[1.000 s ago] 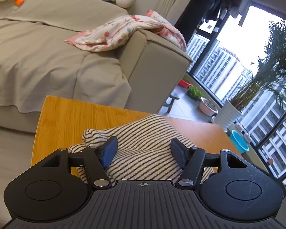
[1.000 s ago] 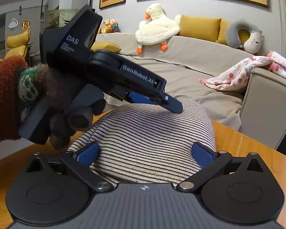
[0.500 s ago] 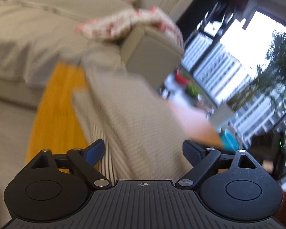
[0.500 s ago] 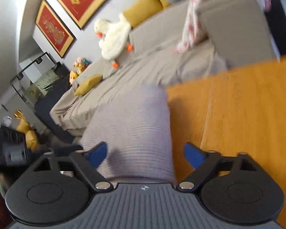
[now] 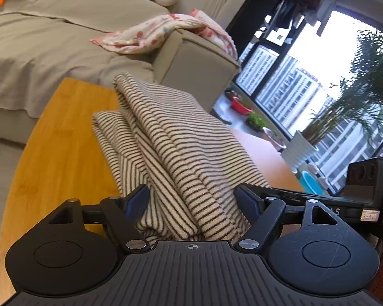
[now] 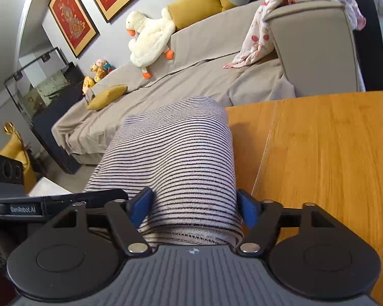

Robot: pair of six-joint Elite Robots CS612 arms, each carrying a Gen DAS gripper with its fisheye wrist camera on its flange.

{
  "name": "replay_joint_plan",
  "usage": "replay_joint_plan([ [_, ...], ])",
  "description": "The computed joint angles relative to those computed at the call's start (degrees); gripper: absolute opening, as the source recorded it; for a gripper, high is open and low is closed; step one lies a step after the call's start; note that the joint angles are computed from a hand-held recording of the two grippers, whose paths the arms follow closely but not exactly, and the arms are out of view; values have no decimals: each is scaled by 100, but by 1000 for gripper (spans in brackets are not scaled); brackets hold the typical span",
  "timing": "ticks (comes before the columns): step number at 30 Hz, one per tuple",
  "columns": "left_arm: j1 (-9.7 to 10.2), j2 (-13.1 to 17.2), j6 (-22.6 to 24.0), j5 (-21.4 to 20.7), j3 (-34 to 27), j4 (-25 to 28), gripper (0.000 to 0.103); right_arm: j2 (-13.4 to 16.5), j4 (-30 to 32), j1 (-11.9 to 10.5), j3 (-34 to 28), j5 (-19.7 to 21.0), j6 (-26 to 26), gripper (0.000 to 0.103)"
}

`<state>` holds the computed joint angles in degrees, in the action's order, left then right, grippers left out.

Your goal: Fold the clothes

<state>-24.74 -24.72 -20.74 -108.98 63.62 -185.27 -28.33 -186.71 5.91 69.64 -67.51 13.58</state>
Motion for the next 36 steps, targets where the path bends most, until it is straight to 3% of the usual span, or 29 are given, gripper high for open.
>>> replay_joint_plan([
  [1, -4, -16, 10, 36, 31, 3, 80, -1, -39, 24, 20, -146, -119, 88],
  [3, -18, -48, 5, 112, 83, -3, 80, -7, -97, 40, 51, -299, -173, 89],
  [6, -50, -110, -29, 263, 209, -82, 90, -78, -207, 86, 190, -592, -193, 101],
  [7, -79, -163, -97, 433, 316, -117, 99, -104, -291, 100, 252, -715, -205, 103],
  [11, -217, -418, -529, 1063, 886, -475, 103, -248, -647, 139, 596, -1093, -348, 103],
  [13, -356, -596, -647, 1575, 1271, -675, 103, -353, -545, 164, 757, -1194, -672, 103],
  [16, -635, -868, -745, 2538, 1714, -452, 103, -520, -219, 208, 967, -1331, -1218, 103],
  [18, -817, -972, -819, 3113, 1925, -430, 103, -618, 73, 272, 1069, -1630, -1433, 103],
  [21, -991, -1090, -768, 3419, 2156, -379, 103, -692, 7, 384, 1257, -2337, -1417, 103],
  [24, -1149, -1127, -678, 3841, 2257, -246, 103, -749, -71, 405, 1414, -2726, -1178, 103],
  [28, -1338, -1020, -815, 4776, 2044, 183, 103, -758, -205, 299, 1516, -2463, -1118, 103],
  [32, -1401, -949, -934, 5089, 1782, 678, 103, -700, -188, 211, 1422, -2230, -1289, 103],
  [36, -1411, -966, -976, 5108, 1809, 682, 103, -689, -174, 202, 1400, -2230, -1307, 103],
])
